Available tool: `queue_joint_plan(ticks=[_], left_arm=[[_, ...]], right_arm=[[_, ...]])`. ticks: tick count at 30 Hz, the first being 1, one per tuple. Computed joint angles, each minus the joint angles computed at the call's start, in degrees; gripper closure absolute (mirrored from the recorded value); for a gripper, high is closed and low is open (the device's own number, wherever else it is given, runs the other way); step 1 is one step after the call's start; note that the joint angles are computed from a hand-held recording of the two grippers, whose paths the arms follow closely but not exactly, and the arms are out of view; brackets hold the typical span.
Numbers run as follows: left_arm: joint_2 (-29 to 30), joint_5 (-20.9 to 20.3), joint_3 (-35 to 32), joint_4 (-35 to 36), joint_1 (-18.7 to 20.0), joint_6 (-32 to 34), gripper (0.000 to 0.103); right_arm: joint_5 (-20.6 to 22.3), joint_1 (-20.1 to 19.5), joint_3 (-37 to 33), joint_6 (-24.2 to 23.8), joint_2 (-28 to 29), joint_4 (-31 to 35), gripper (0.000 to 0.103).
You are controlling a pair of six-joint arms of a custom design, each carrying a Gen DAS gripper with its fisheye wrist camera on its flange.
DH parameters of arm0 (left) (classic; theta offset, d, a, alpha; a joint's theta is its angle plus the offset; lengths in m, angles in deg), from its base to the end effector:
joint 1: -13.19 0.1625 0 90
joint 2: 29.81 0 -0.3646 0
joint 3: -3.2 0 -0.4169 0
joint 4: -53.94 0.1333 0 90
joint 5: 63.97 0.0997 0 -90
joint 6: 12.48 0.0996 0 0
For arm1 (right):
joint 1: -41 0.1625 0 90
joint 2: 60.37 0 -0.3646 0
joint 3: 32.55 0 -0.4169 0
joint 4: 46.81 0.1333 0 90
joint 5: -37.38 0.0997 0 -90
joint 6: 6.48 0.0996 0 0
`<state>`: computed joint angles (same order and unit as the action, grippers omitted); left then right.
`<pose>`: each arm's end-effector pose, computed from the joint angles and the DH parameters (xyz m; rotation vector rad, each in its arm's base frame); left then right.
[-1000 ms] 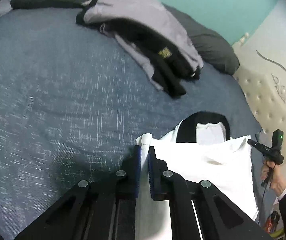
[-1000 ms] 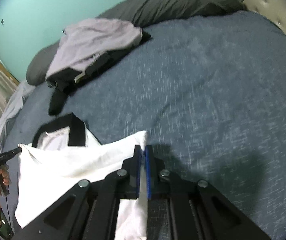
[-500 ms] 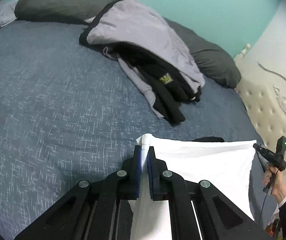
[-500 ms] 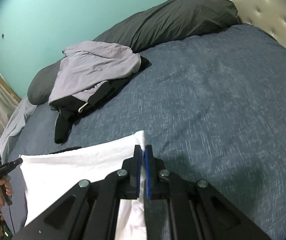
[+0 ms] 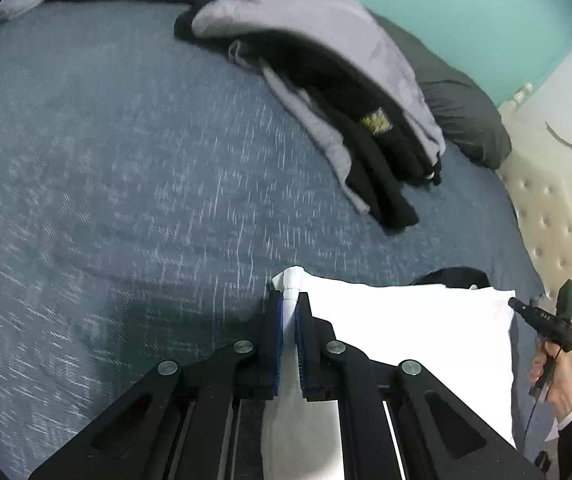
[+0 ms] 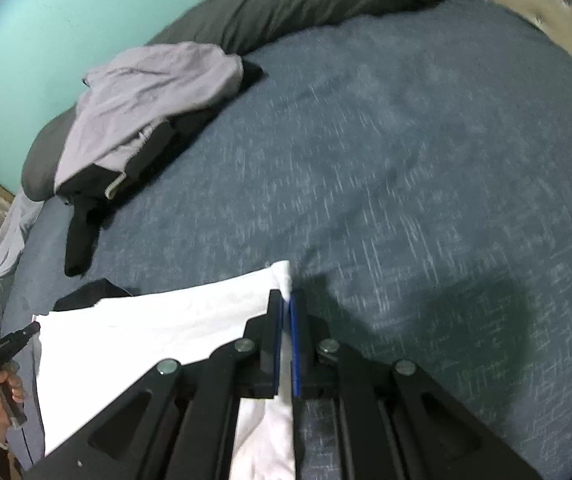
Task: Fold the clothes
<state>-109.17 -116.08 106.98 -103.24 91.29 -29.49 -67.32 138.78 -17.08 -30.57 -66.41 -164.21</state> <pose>0.0720 -0.6013 0.3585 -0.4387 2.4361 -1.1402 0.2286 -0.8755 0.0717 0.7187 -2.7265 0.3896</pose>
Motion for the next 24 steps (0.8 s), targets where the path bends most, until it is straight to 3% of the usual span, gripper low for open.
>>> queue_joint_plan(ticks=[1, 3, 4, 5, 8, 13, 15, 18, 24], left_arm=[[-0.2, -0.5, 0.1, -0.2, 0.0, -0.3, 0.094], [-1.0, -1.4, 0.8, -0.6, -0.2, -0.8, 0.081], [-1.7, -1.4, 1.3, -0.7, -0.5, -0.8, 0.063], [-2.3, -1.4, 1.9, -0.9, -0.9, -0.8, 0.054], [-5.5, -0.9, 4.5, -0.2, -2.4, -1.6, 0.054], [-14.0, 0.2, 12.3, 5.3, -6.1, -5.9, 0.054], [-17.5, 0.3, 15.5, 8.4, -7.6, -8.7, 0.054], [-23.1, 3.9, 20.6, 14.4, -11.2, -14.6, 0.054], [-33.3, 3.8, 27.8, 27.5, -17.4, -24.3, 0.054]], right_arm=[[0.2, -0.1, 0.6, 0.6, -0.4, -0.2, 0.098], [0.4, -0.1, 1.1, 2.2, -1.0, 0.3, 0.094], [-0.2, 0.0, 1.7, 2.9, -1.5, 0.1, 0.091], [0.3, -0.1, 4.7, 3.4, -3.4, -2.0, 0.090], [3.0, -0.7, 13.1, 6.5, -9.4, -6.8, 0.071], [9.9, -2.7, 28.6, 9.9, -21.0, -8.5, 0.070], [10.5, -3.4, 35.7, 9.3, -26.1, -7.7, 0.070], [9.3, -4.3, 44.6, 8.5, -32.8, -5.2, 0.070], [6.6, -5.2, 57.3, 4.0, -43.9, 1.4, 0.070]])
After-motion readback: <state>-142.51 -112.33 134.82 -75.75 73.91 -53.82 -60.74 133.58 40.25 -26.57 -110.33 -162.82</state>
